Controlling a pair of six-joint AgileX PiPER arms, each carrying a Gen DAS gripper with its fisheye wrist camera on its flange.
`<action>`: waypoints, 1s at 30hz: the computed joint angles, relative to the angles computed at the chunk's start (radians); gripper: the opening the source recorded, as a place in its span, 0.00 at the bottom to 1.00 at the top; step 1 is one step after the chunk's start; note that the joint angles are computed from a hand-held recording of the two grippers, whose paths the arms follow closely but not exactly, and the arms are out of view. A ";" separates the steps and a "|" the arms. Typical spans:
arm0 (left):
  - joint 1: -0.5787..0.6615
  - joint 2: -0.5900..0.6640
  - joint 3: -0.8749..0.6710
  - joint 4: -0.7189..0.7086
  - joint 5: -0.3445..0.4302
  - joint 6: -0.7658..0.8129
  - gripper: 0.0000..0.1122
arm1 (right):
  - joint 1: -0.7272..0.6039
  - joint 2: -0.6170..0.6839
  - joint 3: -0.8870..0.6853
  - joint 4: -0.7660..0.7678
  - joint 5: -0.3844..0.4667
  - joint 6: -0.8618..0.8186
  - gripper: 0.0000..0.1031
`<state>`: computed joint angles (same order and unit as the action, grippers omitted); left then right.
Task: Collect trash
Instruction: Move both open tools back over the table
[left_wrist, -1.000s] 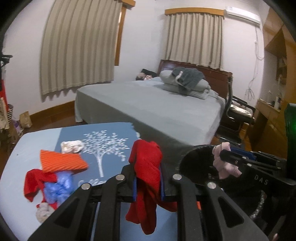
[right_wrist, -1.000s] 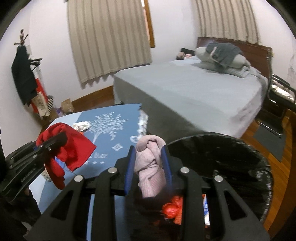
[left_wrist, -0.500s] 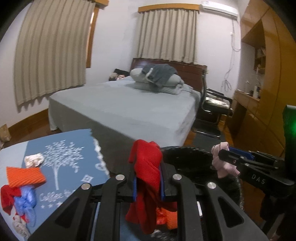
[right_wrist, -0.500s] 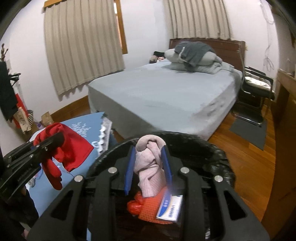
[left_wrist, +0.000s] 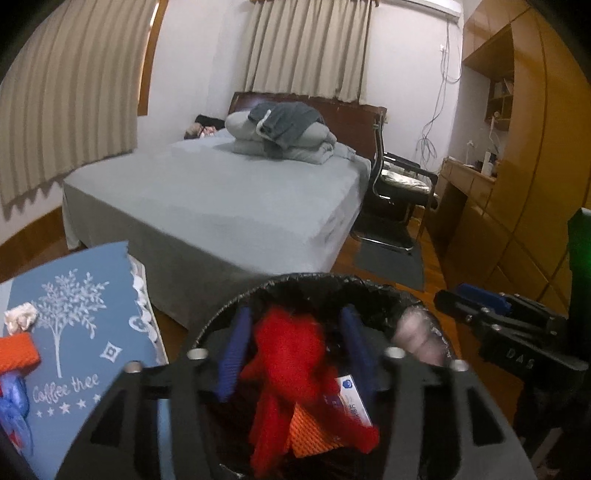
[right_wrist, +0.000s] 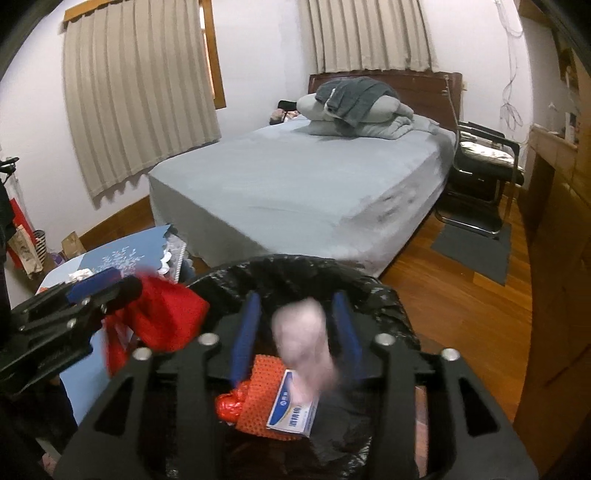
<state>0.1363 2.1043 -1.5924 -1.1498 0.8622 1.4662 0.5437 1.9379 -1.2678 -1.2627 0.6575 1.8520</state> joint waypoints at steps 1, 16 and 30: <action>0.001 0.006 -0.010 0.012 0.005 -0.012 0.53 | 0.001 -0.003 0.009 -0.013 0.004 0.015 0.50; 0.129 0.021 -0.062 0.013 -0.071 -0.052 0.79 | 0.038 0.014 -0.042 -0.012 0.027 0.032 0.90; 0.291 0.104 -0.190 0.034 -0.142 -0.077 0.82 | 0.090 0.273 -0.489 0.217 0.015 -0.293 0.91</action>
<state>0.4273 2.2082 -1.7822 -1.1161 0.7206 1.3896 0.6340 2.2109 -1.7567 -1.0456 0.6730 1.5585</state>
